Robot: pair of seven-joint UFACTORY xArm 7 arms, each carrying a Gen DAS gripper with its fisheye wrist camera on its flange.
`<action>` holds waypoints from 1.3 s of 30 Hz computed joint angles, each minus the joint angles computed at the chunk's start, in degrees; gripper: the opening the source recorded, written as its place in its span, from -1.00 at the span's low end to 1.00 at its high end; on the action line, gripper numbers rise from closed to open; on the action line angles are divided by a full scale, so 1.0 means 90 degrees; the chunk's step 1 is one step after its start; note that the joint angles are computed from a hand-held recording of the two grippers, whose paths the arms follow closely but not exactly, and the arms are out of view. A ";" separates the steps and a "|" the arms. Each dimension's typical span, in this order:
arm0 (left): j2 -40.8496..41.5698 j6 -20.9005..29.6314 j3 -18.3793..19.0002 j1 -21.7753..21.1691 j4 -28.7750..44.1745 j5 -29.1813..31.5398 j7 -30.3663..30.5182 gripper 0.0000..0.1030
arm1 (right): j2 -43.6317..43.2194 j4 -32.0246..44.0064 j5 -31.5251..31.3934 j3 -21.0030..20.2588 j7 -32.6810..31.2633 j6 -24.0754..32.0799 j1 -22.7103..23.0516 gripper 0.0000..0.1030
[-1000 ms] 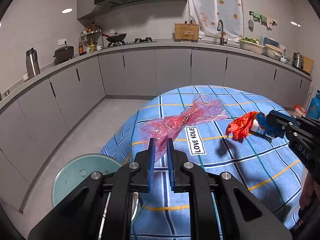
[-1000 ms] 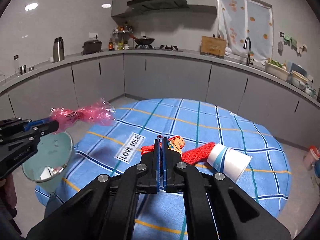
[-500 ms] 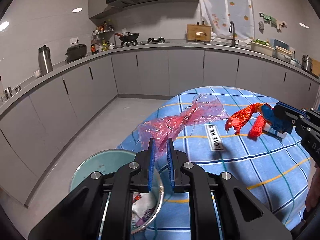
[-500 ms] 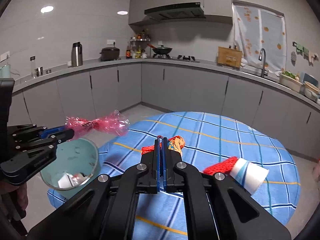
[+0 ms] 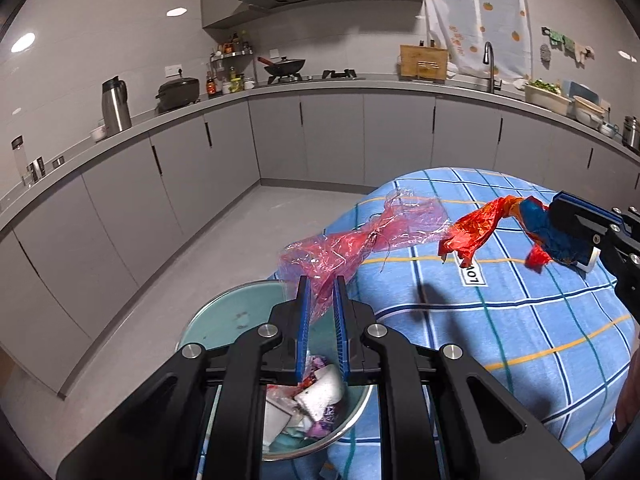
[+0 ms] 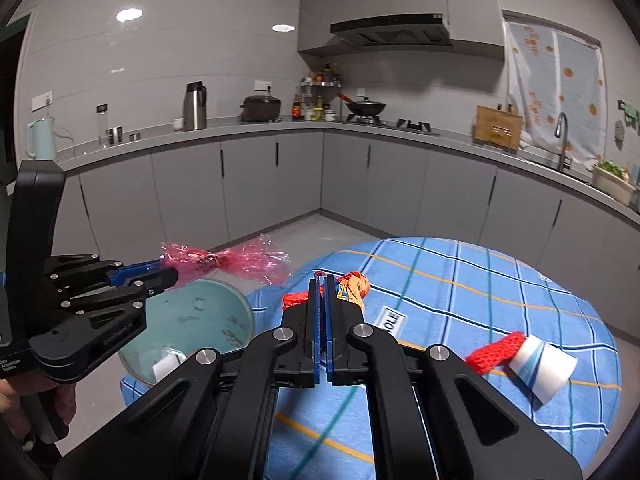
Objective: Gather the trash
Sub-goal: 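Carry the plastic wrap and mesh bag over the teal bucket with both tools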
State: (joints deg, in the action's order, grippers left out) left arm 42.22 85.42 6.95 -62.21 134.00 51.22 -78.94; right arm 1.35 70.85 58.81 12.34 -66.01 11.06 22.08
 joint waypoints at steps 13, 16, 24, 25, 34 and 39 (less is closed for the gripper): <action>-0.1007 0.0250 -0.0509 0.0147 -0.1524 0.0363 -0.0807 -0.77 | 0.0060 0.0120 0.0138 0.0145 -0.0232 0.0111 0.0168 -0.94; -0.1166 0.0345 -0.0639 0.0205 -0.1759 0.0423 -0.0957 -0.77 | 0.0073 0.0151 0.0143 0.0174 -0.0249 0.0147 0.0198 -0.94; -0.1565 0.0535 -0.0969 0.0452 -0.2387 0.0389 -0.1331 -0.76 | 0.0193 0.0294 0.0198 0.0288 -0.0362 0.0295 0.0300 -0.94; -0.1627 0.0520 -0.1011 0.0494 -0.2493 0.0370 -0.1391 -0.76 | 0.0212 0.0306 0.0194 0.0305 -0.0367 0.0317 0.0310 -0.94; -0.1861 0.0540 -0.1271 0.0776 -0.2919 0.0270 -0.1724 -0.76 | 0.0465 0.0478 -0.0079 0.0425 -0.0159 0.0648 0.0341 -0.94; -0.1941 0.0539 -0.1332 0.0887 -0.3088 0.0182 -0.1912 -0.74 | 0.0607 0.0554 -0.0234 0.0511 -0.0043 0.0772 0.0323 -0.94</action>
State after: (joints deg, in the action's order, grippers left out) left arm 24.75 90.27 -5.04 -54.23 106.21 52.86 -96.15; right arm 6.82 75.84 56.70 16.95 -66.40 18.01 24.99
